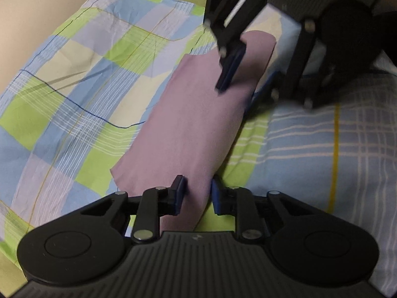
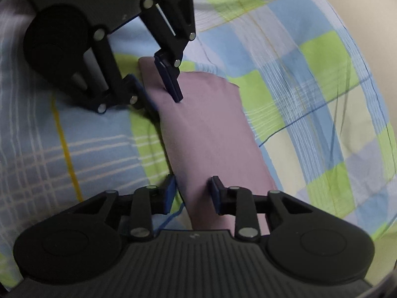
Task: Fold clothes
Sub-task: 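Grasp the folded strip's end with the right gripper while the left gripper grasps the other end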
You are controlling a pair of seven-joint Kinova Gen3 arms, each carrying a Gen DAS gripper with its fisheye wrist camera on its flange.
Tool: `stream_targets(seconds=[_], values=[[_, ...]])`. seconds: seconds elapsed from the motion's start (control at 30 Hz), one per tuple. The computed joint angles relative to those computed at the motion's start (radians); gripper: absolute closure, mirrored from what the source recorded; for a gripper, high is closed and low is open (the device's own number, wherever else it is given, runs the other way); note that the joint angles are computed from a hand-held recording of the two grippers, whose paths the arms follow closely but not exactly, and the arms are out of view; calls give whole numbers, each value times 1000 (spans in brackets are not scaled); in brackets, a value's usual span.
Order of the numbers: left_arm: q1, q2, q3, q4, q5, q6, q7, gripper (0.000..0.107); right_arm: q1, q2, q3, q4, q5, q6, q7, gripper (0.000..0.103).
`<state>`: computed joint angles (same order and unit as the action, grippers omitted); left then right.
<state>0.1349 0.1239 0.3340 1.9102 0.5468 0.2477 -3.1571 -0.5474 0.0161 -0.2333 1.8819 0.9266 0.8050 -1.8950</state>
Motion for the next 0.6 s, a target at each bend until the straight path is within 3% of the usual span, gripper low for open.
stream_targets(seconds=[0.17, 0.27, 0.37, 0.6], values=[[15, 7, -19, -14, -22, 0, 42, 80, 28, -31, 5, 34, 2, 38, 21, 78], [57, 9, -40, -10, -107, -27, 110, 84, 17, -25, -18, 65, 52, 59, 46, 78], [70, 12, -56, -33, -170, 9, 189, 86, 11, -11, -16, 52, 45, 80, 68, 81], [35, 16, -48, -60, -143, 69, 206, 86, 15, -30, -13, 105, 71, 133, 37, 84]])
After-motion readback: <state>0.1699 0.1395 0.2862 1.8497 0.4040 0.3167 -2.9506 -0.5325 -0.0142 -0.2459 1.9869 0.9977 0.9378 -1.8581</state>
